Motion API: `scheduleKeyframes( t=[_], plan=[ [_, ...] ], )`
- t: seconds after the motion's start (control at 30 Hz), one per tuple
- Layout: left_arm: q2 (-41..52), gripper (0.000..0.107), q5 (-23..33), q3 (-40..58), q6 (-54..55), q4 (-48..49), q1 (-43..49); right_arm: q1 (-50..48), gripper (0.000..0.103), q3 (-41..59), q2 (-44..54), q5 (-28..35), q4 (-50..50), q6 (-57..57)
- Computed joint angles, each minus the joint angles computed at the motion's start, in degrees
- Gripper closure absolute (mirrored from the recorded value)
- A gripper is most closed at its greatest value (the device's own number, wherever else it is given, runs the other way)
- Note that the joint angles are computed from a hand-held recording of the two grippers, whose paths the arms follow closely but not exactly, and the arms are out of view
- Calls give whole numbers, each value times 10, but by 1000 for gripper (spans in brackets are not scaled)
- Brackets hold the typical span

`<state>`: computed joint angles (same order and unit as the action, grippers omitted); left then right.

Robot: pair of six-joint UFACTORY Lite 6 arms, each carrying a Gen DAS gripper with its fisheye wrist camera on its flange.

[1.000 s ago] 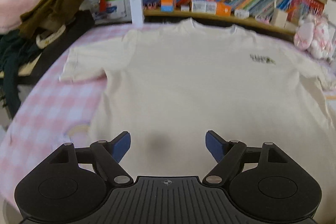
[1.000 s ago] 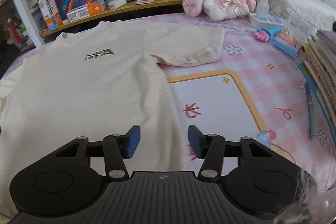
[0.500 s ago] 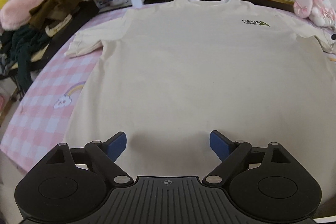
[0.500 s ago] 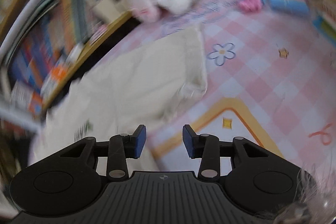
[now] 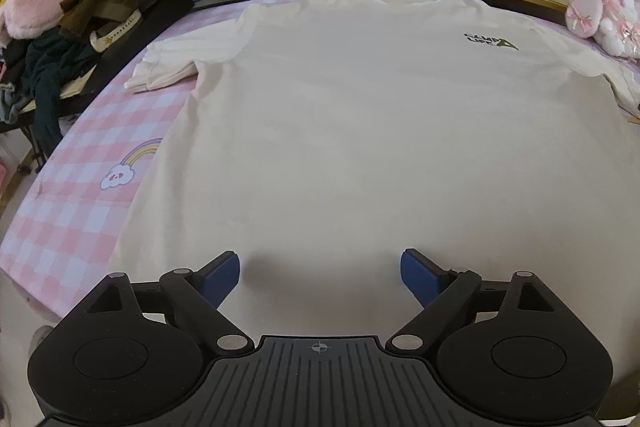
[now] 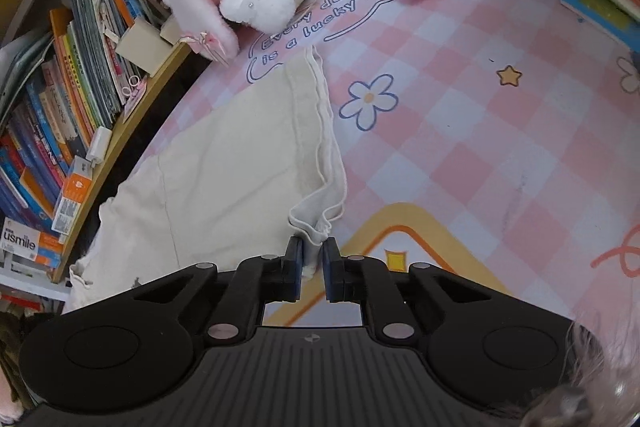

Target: Fold clothes

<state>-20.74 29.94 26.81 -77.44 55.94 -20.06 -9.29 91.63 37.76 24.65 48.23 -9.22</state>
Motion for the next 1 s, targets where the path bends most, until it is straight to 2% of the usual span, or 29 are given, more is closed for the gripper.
scheduleKeyframes(
  t=[0.13,0.3,0.47,0.53,0.6,0.67,0.8,0.9,1.0],
  plan=[
    [5,13,-2,1,-8,5,1,11,94,-26,-17,-28,-3,-46],
    [2,13,-8,1,-4,-5,8,40,95,16,5,-60,-203,97],
    [-3,13,-13,0,13,-20,10,40,95,33,22,-80,-247,117],
    [-2,13,-15,2,23,-28,15,38,94,31,21,-77,-232,86],
    [2,13,-16,8,40,-39,20,33,88,20,12,-73,-195,36],
    [5,13,-13,12,47,-40,20,33,67,-15,-16,-83,-200,31],
    [2,13,-5,14,16,-8,5,43,59,-126,-103,-113,-136,-92],
    [-6,13,3,17,-11,19,-7,55,50,-208,-175,-127,-77,-177],
    [-8,13,12,24,-28,32,-16,68,45,-272,-240,-129,-51,-217]
  ],
)
